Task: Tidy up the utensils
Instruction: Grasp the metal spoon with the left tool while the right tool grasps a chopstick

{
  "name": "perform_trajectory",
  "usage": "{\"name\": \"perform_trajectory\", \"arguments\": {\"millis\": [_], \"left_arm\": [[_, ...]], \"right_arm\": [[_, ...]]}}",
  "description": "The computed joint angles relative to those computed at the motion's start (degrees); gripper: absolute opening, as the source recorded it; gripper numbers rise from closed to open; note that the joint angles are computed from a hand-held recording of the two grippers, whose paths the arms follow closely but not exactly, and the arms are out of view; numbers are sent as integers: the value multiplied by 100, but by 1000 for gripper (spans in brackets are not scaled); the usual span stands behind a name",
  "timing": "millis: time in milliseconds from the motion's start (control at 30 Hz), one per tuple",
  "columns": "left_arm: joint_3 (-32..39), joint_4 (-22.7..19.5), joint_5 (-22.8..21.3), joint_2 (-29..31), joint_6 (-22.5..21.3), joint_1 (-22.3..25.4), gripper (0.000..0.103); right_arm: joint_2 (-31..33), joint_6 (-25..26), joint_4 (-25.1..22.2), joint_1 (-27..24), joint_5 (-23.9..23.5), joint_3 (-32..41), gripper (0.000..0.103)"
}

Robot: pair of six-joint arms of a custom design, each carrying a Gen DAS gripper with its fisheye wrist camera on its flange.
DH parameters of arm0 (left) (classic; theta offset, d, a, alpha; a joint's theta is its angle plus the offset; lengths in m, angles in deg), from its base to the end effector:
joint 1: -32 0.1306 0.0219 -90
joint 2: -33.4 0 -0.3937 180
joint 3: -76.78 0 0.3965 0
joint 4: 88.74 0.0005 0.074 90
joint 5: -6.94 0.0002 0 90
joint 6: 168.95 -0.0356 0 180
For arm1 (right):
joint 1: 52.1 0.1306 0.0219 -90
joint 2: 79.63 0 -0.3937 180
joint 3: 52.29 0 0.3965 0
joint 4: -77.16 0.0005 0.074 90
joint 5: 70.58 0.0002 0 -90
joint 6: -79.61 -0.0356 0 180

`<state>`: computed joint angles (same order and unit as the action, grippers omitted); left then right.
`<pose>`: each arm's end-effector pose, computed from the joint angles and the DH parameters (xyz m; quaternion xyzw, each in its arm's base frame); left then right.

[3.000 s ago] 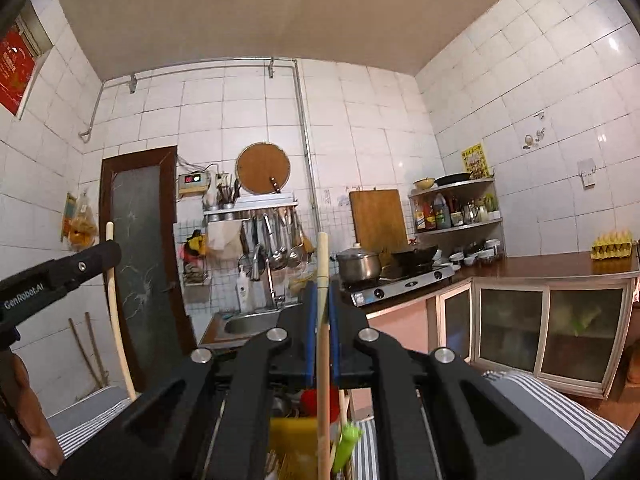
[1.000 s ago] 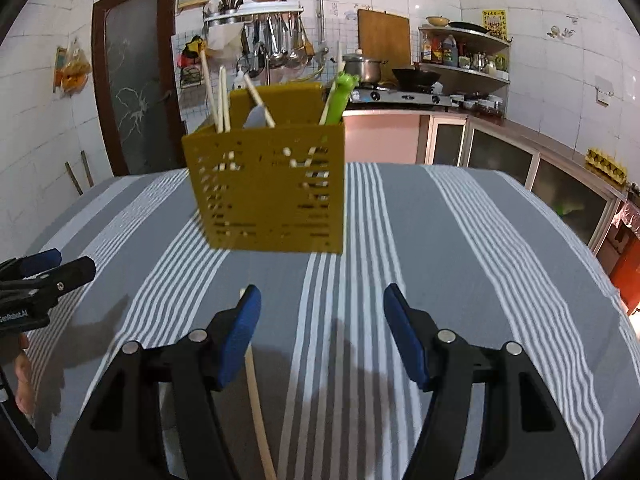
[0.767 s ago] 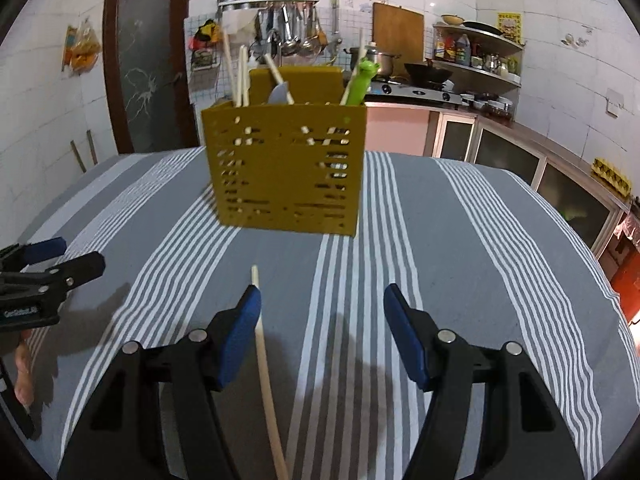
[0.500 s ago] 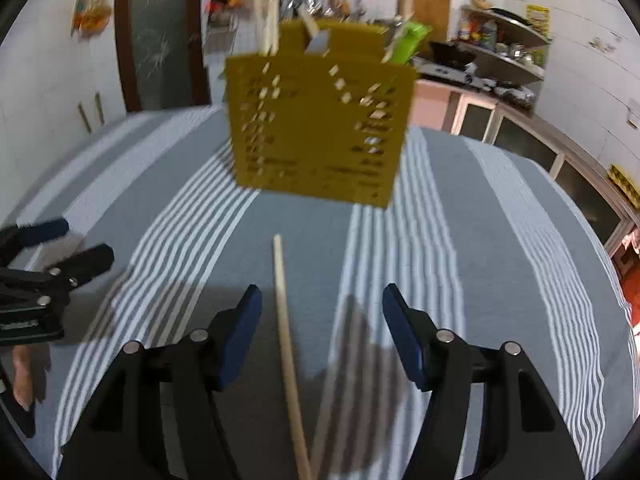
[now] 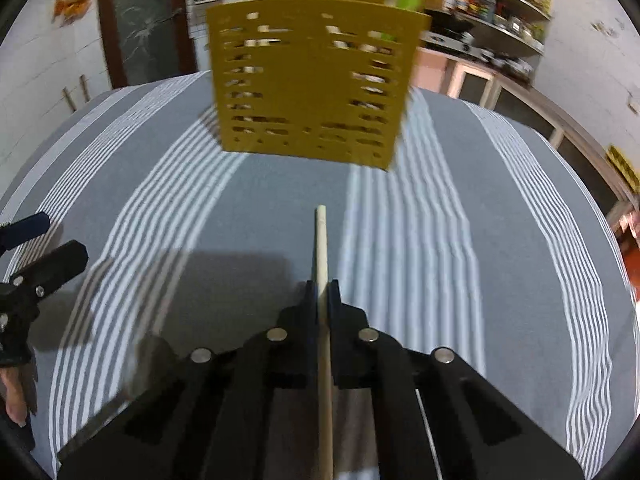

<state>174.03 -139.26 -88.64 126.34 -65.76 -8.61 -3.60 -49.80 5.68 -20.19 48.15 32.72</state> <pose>0.3914 -0.3317 0.4744 0.2020 0.9047 -0.1282 0.3526 0.3208 0.1790 0.4811 0.1204 0.9351 -0.0616 0.3276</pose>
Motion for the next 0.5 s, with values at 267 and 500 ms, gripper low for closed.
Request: {"name": "perform_trajectory", "arguments": {"millis": [267,500], "left_arm": [[34,-205,308,-1,-301,-307,98],[202,-554,363,130,-568,-671,98]], "right_arm": [[-561,-918,-577,231,262,-339,6],[-851,-991,-385,-45,-33,-599,6]]}}
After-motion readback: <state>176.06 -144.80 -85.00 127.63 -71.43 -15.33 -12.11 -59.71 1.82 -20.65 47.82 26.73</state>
